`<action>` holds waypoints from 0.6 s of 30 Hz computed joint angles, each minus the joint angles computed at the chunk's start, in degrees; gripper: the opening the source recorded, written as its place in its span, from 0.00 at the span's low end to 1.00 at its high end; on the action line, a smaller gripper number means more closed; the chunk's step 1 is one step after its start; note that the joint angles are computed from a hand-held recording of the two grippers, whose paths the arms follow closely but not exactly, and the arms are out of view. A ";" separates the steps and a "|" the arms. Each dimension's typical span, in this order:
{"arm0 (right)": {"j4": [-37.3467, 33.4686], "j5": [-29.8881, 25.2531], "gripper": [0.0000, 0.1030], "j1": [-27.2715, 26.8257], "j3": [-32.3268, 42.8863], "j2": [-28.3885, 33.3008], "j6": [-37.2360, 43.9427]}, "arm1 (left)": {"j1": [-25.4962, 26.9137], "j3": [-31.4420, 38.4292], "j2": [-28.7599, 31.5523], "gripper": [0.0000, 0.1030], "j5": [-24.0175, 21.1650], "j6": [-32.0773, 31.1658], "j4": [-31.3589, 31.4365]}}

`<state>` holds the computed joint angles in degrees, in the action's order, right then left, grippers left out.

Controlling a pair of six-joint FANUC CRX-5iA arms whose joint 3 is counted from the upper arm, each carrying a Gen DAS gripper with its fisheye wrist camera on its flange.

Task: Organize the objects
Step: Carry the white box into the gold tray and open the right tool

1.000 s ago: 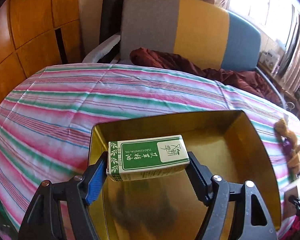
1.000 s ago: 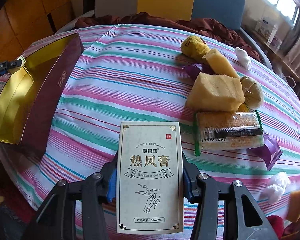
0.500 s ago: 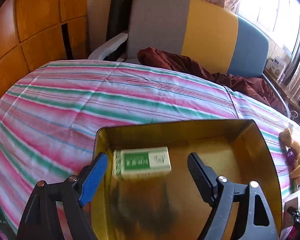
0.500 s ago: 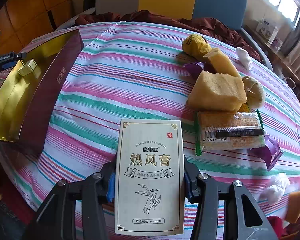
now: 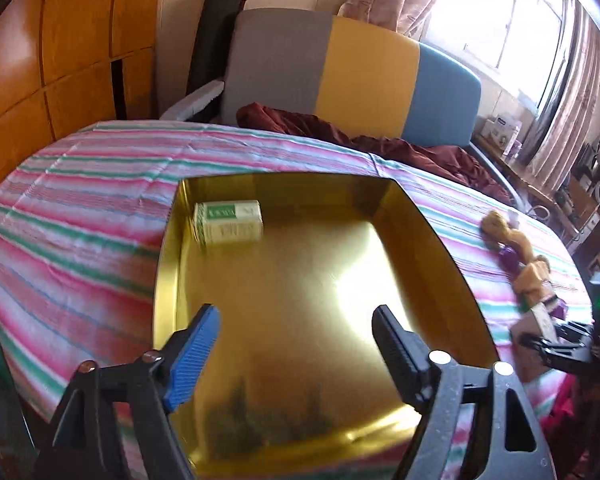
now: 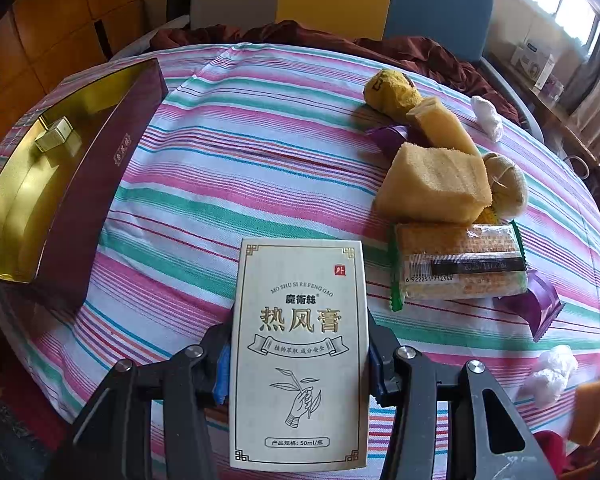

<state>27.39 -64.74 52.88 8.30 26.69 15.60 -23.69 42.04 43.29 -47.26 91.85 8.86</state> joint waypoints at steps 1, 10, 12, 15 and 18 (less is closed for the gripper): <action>0.02 -0.07 0.49 0.01 0.02 0.02 0.02 | -0.08 -1.37 -0.76 0.74 0.37 0.03 0.42; -0.04 -0.60 0.49 0.21 0.06 0.06 -1.11 | 0.42 -12.18 -6.29 0.73 3.86 -2.44 5.43; -0.06 -1.74 0.49 0.19 0.76 0.38 -1.38 | 0.56 -13.05 -7.10 0.73 3.80 -1.83 4.23; 1.33 -1.93 0.49 0.48 1.15 -0.06 -3.74 | 0.92 -14.41 -8.46 0.69 4.29 0.10 2.03; 3.89 0.61 0.49 0.71 2.02 -0.70 -6.12 | 1.35 -16.35 -10.02 0.68 5.72 1.82 0.92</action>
